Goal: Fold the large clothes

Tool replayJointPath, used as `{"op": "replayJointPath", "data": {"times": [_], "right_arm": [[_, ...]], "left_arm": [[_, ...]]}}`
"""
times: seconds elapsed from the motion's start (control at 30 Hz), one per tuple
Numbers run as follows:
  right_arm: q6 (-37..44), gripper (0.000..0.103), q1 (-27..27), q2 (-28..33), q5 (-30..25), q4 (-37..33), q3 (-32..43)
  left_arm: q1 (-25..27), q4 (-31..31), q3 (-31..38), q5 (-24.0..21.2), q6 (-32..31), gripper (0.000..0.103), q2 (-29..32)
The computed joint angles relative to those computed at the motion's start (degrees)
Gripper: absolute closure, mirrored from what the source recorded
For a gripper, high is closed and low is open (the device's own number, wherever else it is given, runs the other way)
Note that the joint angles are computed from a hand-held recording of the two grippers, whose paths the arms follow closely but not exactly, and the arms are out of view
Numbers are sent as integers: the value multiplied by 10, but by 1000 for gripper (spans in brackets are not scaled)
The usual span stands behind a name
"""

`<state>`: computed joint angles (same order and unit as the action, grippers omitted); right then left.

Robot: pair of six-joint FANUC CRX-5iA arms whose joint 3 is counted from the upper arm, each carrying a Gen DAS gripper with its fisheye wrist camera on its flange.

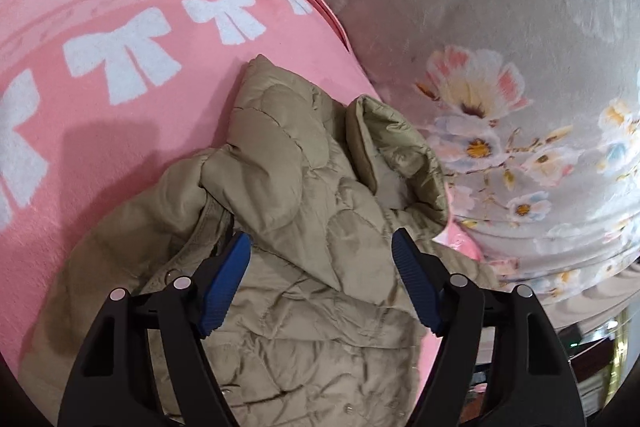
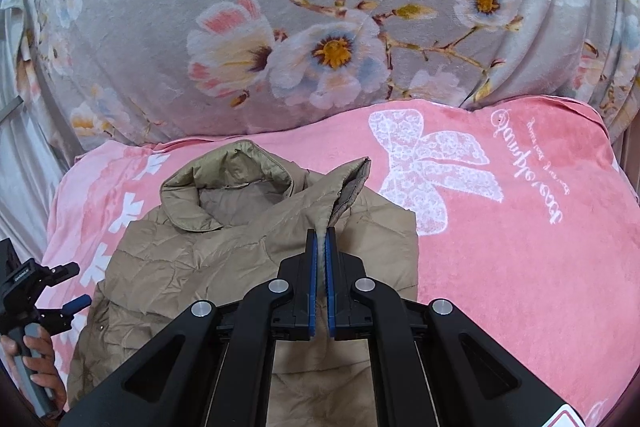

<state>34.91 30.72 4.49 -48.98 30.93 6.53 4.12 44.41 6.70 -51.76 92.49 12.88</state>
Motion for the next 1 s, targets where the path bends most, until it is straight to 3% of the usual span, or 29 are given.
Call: {"op": "replayJointPath", "data": {"times": [0.2,0.27,0.33,0.47,0.57,0.7,1.0], "right_arm": [[3,100,2,-7,6,1,-3],[4,100,4,-12,9,6,-8],[6,100,4,-20,18,3,-19],[9,100,8,-12,10,-7,-37],[-1,100,11,21,-23,-2,-40],[-2,101,-2,40,-21,-52,-53],[-36,101,-1,26,24,-54,-106]], "left_arm": [[-4,-24,24,-3,51,37,48],[-3,-58,40,5,77,63,57],[1,-87,56,7,92,78,62],[5,-125,51,27,83,94,44],[-9,-214,76,22,94,95,42],[-25,-292,101,8,109,95,53],[-38,-341,94,19,75,94,52]]}}
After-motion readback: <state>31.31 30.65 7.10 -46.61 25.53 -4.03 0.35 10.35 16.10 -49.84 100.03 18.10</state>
